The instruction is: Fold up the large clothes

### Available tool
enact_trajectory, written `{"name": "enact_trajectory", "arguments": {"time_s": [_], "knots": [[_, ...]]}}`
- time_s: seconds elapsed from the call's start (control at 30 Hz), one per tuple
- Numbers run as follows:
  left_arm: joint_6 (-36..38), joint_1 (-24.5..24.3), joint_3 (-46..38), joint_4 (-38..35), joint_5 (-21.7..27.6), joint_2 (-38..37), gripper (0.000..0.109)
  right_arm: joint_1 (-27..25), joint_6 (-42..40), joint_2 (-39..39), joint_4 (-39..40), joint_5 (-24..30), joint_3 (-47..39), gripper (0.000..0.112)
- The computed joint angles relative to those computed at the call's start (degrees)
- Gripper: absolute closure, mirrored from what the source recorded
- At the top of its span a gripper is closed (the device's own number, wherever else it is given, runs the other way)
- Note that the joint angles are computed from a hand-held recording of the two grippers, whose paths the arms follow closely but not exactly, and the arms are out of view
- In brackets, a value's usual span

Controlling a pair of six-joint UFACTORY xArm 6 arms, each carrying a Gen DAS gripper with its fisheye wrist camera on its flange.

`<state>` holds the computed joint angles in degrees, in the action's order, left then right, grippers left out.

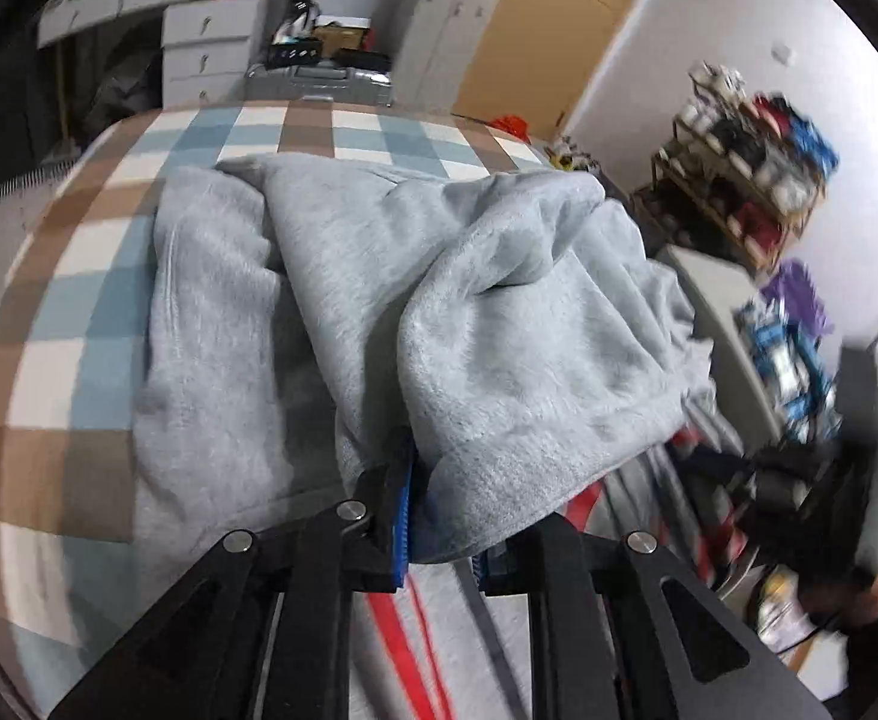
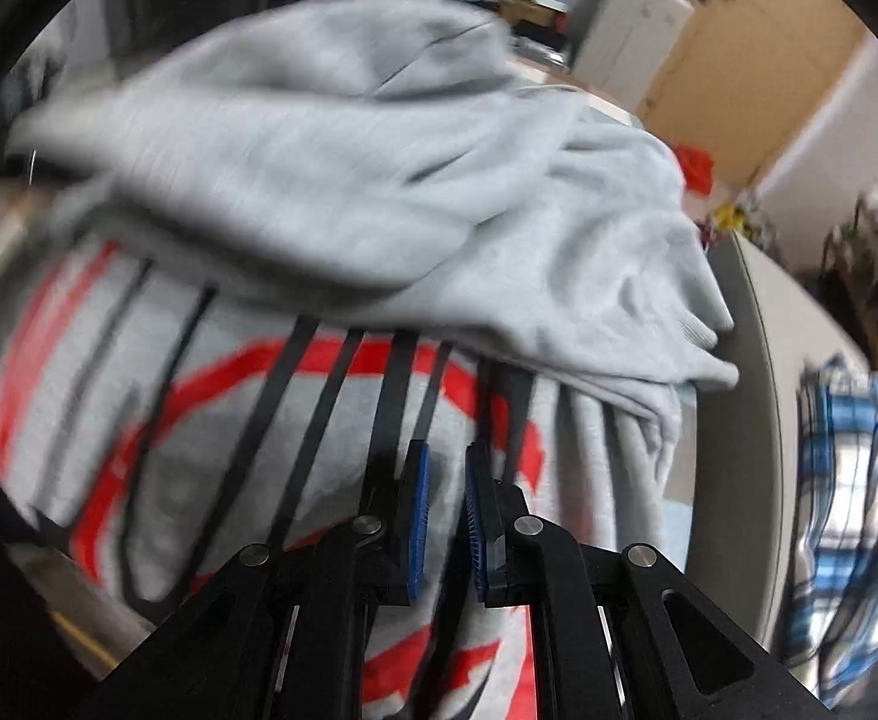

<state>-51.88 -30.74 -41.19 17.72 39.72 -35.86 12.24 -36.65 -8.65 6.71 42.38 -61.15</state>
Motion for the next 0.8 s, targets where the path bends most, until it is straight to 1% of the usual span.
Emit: {"name": "enact_trajectory", "arguments": {"time_s": [0.03, 0.1, 0.13, 0.17, 0.2, 0.27, 0.3, 0.33, 0.37, 0.4, 0.47, 0.5, 0.53, 0.57, 0.6, 0.63, 0.67, 0.73, 0.77, 0.8], "knots": [[-0.14, -0.84, -1.04, 2.97, 1.85, 1.16, 0.099, -1.16, -0.44, 1.16, 3.86, 2.73, -3.18, 0.101], [-1.88, -3.0, -4.02, 9.69, 6.82, 4.21, 0.098, -2.86, -1.04, 3.04, 10.58, 6.54, -7.77, 0.101], [-1.45, -3.53, -5.65, 11.34, 8.44, 6.06, 0.098, -3.48, -0.41, 4.42, 13.02, 8.39, -10.39, 0.101], [-0.94, -4.25, -6.23, 12.55, 9.01, 6.99, 0.098, -4.15, -0.01, 6.1, 16.13, 10.86, -13.3, 0.1], [-0.63, -4.75, -6.74, 14.01, 9.13, 7.54, 0.096, -4.4, 0.94, 8.14, 18.16, 13.05, -16.45, 0.1], [0.23, -6.42, -6.85, 16.44, 9.32, 7.5, 0.068, -4.48, 2.2, 10.57, 22.54, 16.41, -19.72, 0.1], [0.74, -6.72, -5.6, 17.91, 8.32, 6.05, 0.036, -3.78, 3.28, 10.69, 23.87, 16.96, -19.61, 0.099], [-0.46, -7.4, -5.48, 21.66, 7.5, 5.39, 0.024, -3.42, 3.89, 11.35, 25.29, 17.79, -20.11, 0.099], [-2.04, -8.07, -3.56, 25.01, 6.56, 3.0, 0.024, -2.69, 4.43, 11.97, 26.6, 18.42, -20.37, 0.099], [-2.05, -8.58, -2.28, 26.11, 6.17, 1.11, 0.023, -1.68, 5.17, 12.03, 26.8, 17.78, -19.79, 0.099], [-0.39, -8.88, -0.85, 23.78, 5.18, -1.21, 0.023, 0.59, 7.04, 13.59, 25.58, 16.37, -20.08, 0.099], [1.85, -7.66, -0.35, 20.75, 3.38, -2.2, 0.023, 1.38, 7.62, 13.29, 24.25, 15.55, -19.24, 0.099], [3.77, -6.26, -0.23, 17.42, 2.74, -2.99, 0.024, 2.74, 9.56, 13.67, 20.53, 13.34, -18.38, 0.099], [3.41, -5.91, 0.05, 16.49, 2.7, -3.19, 0.023, 3.92, 12.78, 14.48, 14.99, 12.77, -18.21, 0.099], [3.18, -5.16, 0.31, 15.05, 2.79, -3.68, 0.023, 4.4, 14.65, 14.97, 11.84, 13.4, -18.47, 0.099], [3.68, -3.77, 0.84, 12.83, 2.44, -4.25, 0.023, 4.56, 15.25, 15.58, 10.41, 13.84, -18.49, 0.099], [3.79, -2.79, 1.51, 11.38, 1.69, -4.5, 0.024, 4.31, 14.17, 15.22, 11.38, 13.36, -18.09, 0.099], [1.84, -0.57, 2.81, 9.71, 0.54, -4.47, 0.024, 3.41, 13.37, 15.37, 13.27, 16.15, -19.61, 0.099], [-0.14, -0.03, 3.45, 9.48, -0.24, -4.38, 0.024, 2.27, 12.76, 15.68, 15.87, 18.53, -21.15, 0.099], [-2.0, -0.05, 4.53, 9.11, -1.27, -4.75, 0.024, 1.45, 12.35, 15.51, 17.94, 19.35, -21.52, 0.099]]}}
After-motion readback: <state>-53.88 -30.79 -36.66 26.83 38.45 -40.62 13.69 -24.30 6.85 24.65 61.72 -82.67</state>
